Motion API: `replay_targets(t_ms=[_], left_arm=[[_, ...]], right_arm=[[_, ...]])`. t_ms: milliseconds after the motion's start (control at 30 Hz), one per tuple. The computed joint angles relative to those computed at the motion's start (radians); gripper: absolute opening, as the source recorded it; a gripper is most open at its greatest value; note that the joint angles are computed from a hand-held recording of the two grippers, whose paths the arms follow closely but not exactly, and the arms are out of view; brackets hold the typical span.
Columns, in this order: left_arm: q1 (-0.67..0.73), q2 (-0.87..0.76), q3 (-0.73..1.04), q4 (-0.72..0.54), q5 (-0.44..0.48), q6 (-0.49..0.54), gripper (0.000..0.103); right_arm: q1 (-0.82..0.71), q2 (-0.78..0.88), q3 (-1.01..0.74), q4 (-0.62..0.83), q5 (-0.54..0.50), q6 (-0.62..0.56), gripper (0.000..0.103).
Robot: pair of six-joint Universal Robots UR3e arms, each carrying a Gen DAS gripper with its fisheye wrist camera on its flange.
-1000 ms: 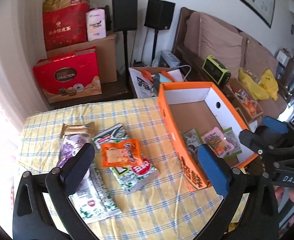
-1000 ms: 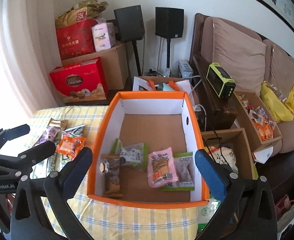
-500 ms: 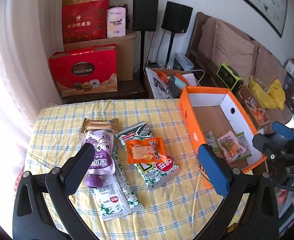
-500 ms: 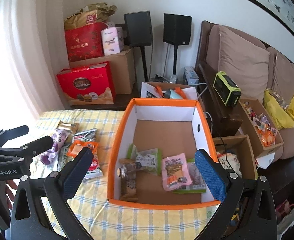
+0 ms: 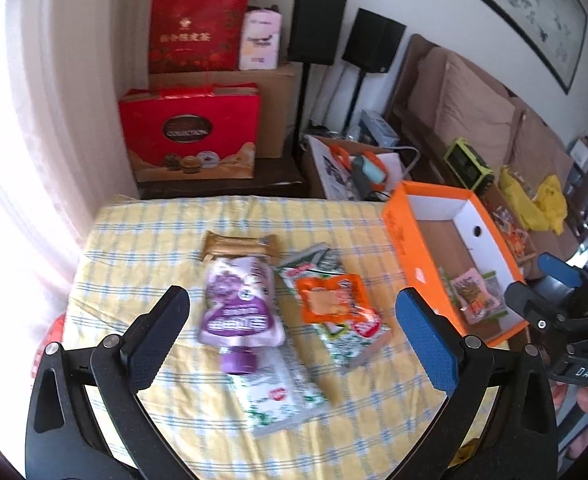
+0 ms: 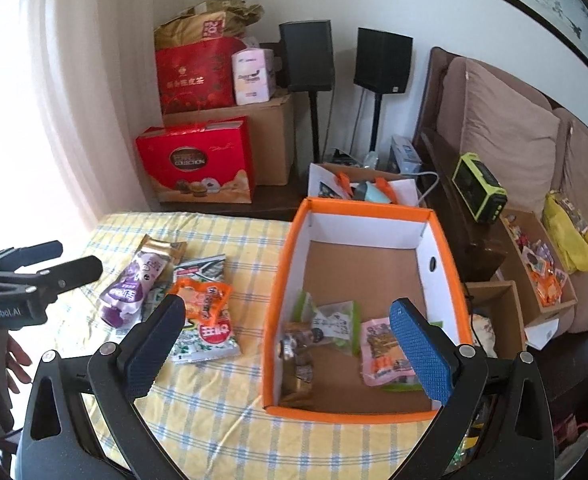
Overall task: Organize objects
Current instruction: 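Withdraw both open tools from the box back toward the remaining snacks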
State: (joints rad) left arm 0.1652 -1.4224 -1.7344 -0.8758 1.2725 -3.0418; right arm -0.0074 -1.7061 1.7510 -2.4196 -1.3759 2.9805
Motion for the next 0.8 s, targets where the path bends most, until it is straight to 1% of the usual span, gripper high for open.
replay_targets(t_ms=[133,400,633,800], left_arm=[[0.066,0.024,-0.025,0.002,-0.006,0.007,0.103],[0.192,0.054,-0.061,-0.019,-0.057,0.039,0.103],[0.267,0.058,-0.071,-0.033,-0.086,0.078,0.103],[0.286,0.036,-0.077,-0.02,-0.063,0.089,0.103]], right_arm=[[0.039,0.039,-0.024,-0.007,-0.015,0.018,0.103],[0.125,0.128,-0.089,-0.015,-0.051,0.06,0.103],[0.194,0.227,-0.178,-0.009,-0.076,0.1,0.102],[0.243,0.307,-0.237,-0.006,-0.106,0.115,0.101]])
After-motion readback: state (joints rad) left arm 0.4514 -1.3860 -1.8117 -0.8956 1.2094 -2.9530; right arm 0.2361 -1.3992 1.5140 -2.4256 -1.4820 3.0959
